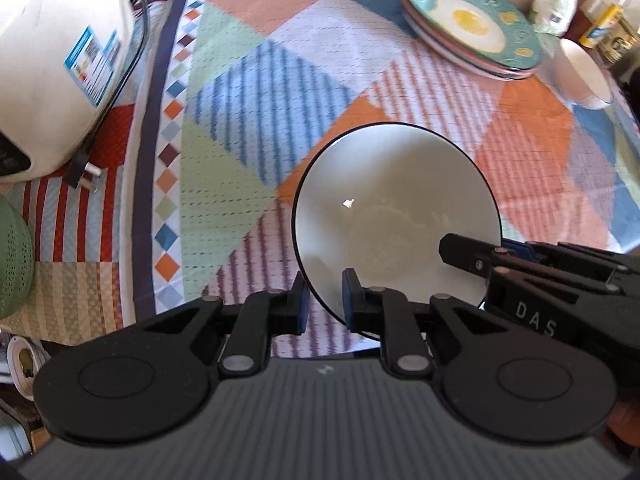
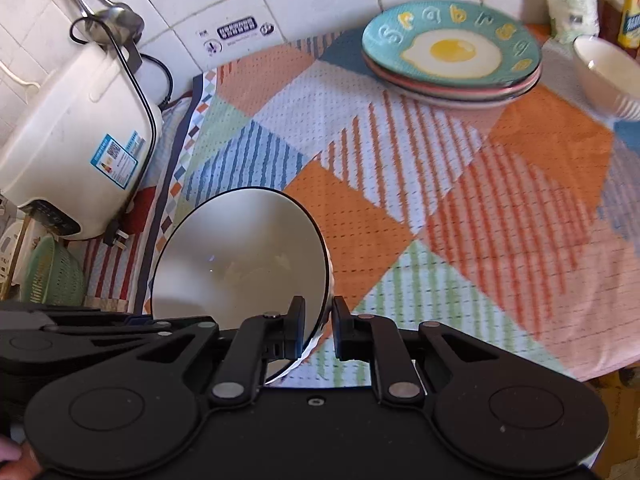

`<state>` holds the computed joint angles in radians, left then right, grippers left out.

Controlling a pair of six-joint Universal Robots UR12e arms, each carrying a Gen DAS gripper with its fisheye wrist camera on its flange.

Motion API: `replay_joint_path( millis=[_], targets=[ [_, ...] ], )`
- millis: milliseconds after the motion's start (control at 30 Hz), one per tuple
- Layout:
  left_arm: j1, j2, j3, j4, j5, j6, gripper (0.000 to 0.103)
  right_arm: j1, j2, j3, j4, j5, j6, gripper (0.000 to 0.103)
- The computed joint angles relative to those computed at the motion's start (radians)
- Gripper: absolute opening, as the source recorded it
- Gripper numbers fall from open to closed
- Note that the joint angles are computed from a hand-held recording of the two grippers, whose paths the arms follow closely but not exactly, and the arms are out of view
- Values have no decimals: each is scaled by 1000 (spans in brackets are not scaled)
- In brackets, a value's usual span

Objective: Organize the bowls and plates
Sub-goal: 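Carry the gripped bowl with the right tool over the first bowl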

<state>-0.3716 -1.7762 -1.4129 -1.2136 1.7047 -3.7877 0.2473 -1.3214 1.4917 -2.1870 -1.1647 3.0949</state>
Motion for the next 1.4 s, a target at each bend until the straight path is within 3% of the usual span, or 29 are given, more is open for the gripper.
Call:
replay_joint_path(
  millis=[367, 633, 1067, 1200, 1400],
  targets=[
    [-48, -70, 140, 18, 50, 62, 15, -49, -38, -10, -55, -36, 6, 18],
    [-81, -161, 291, 0, 79, 103, 15, -96, -39, -38, -59, -51, -31, 18],
    [-128, -384, 644, -109, 144, 107, 15, -212, 32, -133, -26, 61, -53, 18],
    [-137, -442, 723, -81, 163, 108, 15, -238, 58, -159, -32, 79, -64, 19],
    [-143, -565, 927, -169, 156, 107, 15, -276, 102, -199, -26, 121, -86, 19]
  ],
)
